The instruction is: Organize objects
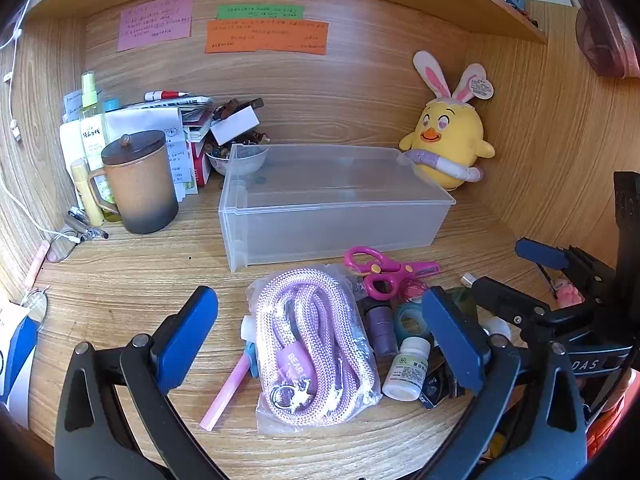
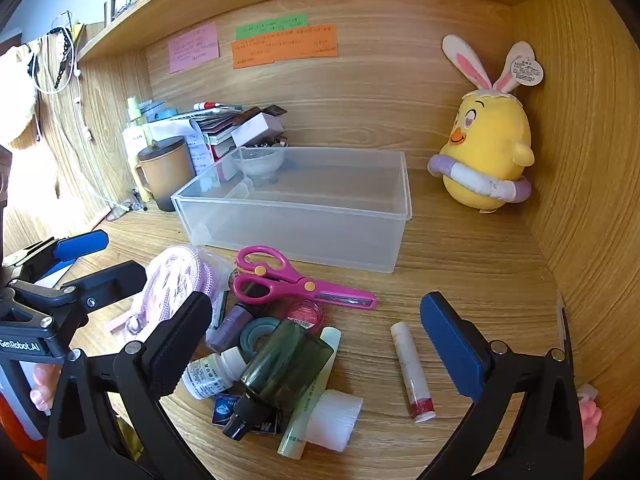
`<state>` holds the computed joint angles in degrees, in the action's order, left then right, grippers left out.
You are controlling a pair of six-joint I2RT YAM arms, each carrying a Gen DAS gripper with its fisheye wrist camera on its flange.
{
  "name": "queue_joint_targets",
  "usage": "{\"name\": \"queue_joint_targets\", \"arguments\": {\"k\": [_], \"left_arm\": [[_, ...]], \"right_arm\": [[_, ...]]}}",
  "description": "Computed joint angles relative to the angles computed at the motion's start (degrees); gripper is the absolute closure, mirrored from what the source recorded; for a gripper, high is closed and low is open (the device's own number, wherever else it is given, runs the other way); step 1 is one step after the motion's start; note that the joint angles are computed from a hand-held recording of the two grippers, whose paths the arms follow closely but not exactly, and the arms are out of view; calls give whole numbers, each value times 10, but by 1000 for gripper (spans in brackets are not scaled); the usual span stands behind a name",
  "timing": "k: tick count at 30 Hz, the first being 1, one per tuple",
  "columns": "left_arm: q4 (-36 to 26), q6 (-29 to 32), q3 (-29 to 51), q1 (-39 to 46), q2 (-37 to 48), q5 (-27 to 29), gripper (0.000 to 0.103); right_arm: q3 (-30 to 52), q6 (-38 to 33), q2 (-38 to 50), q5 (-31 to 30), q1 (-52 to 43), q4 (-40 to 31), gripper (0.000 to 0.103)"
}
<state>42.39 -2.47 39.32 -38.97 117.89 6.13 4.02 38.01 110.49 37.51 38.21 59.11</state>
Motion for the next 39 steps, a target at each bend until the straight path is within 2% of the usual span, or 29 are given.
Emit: {"name": "queue_joint_targets", "arguments": {"k": [10,39], "left_arm": [[-13,2,7,1,3,12,0],[-17,4,8,14,4,25,0]], "right_arm": [[-4,2,5,-2,-4,6,0],[6,10,-19,2,13,-36,0]]}}
